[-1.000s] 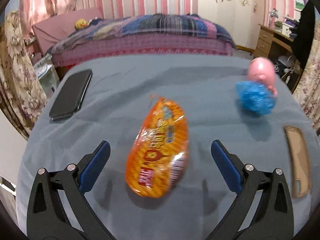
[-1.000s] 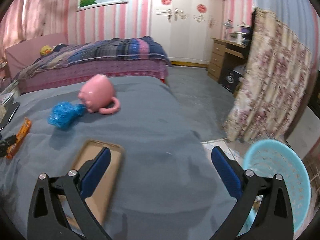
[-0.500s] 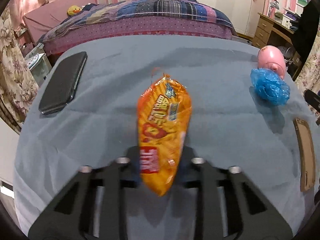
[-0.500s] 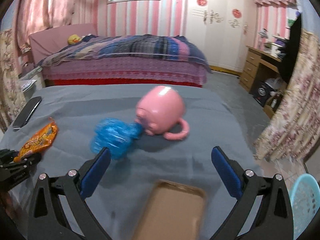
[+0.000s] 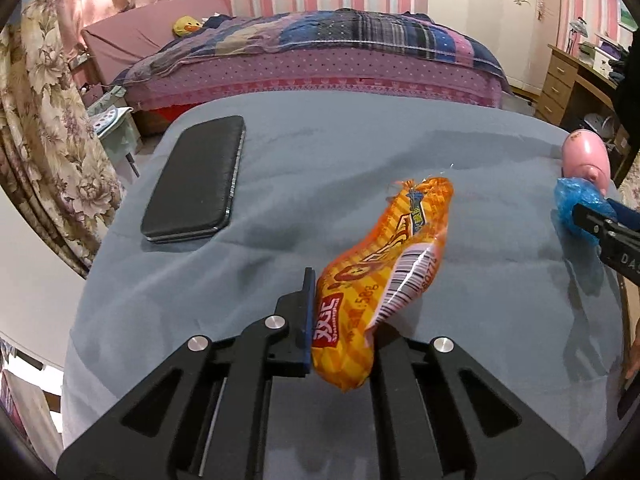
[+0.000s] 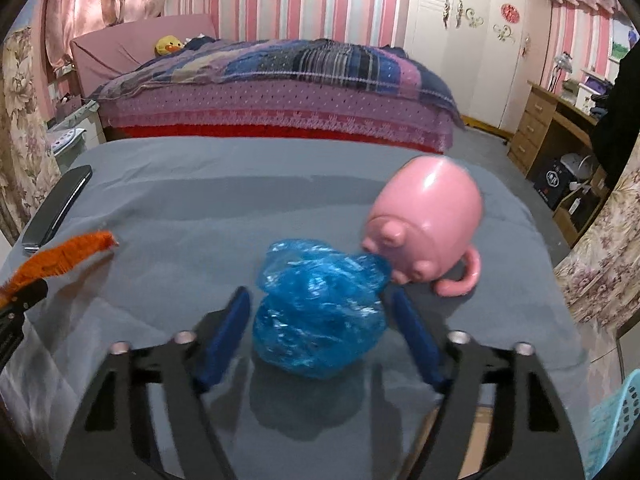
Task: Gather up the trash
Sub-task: 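Grasp the orange snack packet with the left tool while the right tool grasps the blue plastic bag, then carry the packet in the left tool while the right tool carries the blue bag to the basket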
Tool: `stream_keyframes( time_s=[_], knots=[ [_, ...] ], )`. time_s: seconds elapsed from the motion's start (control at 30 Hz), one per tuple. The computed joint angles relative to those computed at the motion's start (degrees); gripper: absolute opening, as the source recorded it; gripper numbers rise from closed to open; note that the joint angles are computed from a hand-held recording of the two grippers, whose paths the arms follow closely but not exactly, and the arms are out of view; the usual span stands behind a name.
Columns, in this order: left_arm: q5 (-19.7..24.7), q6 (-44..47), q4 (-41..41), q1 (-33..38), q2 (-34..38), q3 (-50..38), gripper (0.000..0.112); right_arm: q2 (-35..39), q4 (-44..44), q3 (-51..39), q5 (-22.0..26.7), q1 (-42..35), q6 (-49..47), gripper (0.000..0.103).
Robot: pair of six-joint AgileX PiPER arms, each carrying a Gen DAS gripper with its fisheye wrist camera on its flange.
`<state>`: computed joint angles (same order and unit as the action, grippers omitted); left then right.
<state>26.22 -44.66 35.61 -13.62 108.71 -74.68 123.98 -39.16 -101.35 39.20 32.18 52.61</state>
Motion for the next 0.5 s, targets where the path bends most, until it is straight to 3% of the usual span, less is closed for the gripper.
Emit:
stream_keyframes(
  time_s=[0.13, 0.23, 0.5],
  knots=[
    [-0.35, -0.55, 0.73, 0.23, -0.56, 0.33, 0.004, 1.14, 3.18, -1.09, -1.2, -0.36, -2.88, 0.044],
    [-0.2, -0.8, 1.22, 0.14, -0.57, 0.21, 0.004, 0.8, 1.31, 0.11, -2.31, 0.0, -1.54, 0.037],
    [1.0, -7.88, 9.13, -3.03, -1.86, 1.64, 0.004, -8.44, -9.42, 12.98, -6.78, 1.32, 7.96, 0.033]
  ],
)
